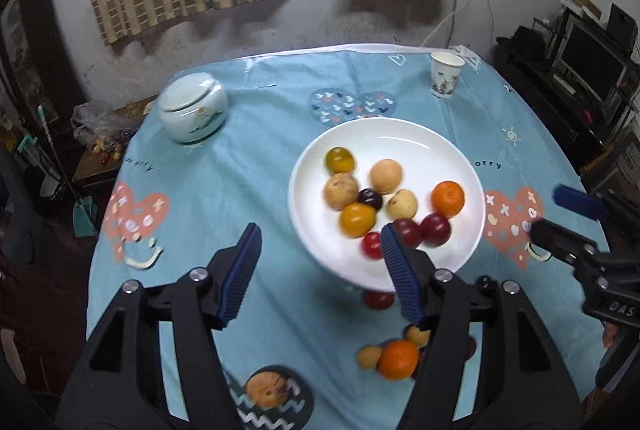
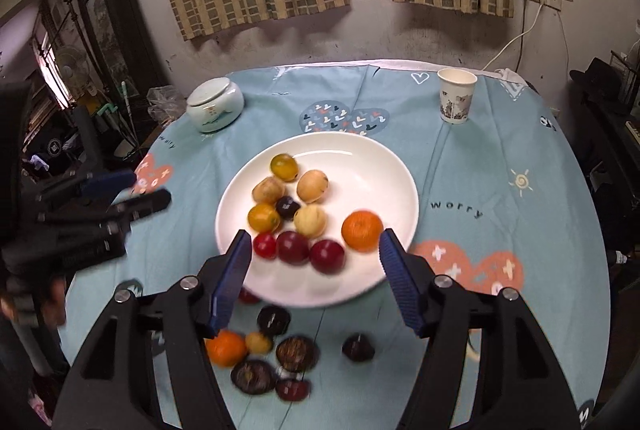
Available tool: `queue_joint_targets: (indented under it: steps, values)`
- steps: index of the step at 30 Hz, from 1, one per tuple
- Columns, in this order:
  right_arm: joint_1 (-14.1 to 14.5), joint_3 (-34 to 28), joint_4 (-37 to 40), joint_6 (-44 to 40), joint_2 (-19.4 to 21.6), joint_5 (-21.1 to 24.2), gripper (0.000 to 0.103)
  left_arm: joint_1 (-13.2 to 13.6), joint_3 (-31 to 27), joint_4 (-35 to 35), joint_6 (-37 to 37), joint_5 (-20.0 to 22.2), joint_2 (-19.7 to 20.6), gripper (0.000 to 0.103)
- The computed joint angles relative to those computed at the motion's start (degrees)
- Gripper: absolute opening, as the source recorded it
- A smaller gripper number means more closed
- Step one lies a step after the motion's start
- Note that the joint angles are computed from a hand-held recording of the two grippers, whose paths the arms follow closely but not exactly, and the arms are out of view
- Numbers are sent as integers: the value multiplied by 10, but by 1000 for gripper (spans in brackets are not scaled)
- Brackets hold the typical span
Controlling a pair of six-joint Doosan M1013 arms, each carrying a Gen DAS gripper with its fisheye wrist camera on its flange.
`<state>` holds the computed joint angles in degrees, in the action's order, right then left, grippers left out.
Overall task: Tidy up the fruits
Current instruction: 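Move the left tool to a speckled brown fruit while the right tool approaches a dark red plum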
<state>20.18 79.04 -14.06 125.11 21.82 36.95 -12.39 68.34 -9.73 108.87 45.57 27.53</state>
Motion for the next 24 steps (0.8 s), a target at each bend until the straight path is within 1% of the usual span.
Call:
queue_joint_targets:
  steps: [2,6,9,11,14,17,19,24]
  values:
    - [13,26,-19,12,-14,-1,67,20,19,-11,-1,-3,-11,65]
    - [32,75,-5,24,-30,-1,67,52,47,11,-35,1,-21,65]
    - [41,98,29,30,-35,-9,67,69,67,17,-44,9,-27,65]
    - [45,106,48,28,-35,-10,67,74,78,14,-43,21,-29,65]
    - [51,110,66,24,-33,-8,67,74,95,10,-34,33,-31,65]
    - [54,105,59,26,-29,-3,67,67,117,-1,1,34,-37,65]
    - [55,103,63,24,-27,-1,67,63,123,-9,18,42,-35,65]
    - [57,105,72,24,-24,5,67,56,122,-10,26,57,-23,65]
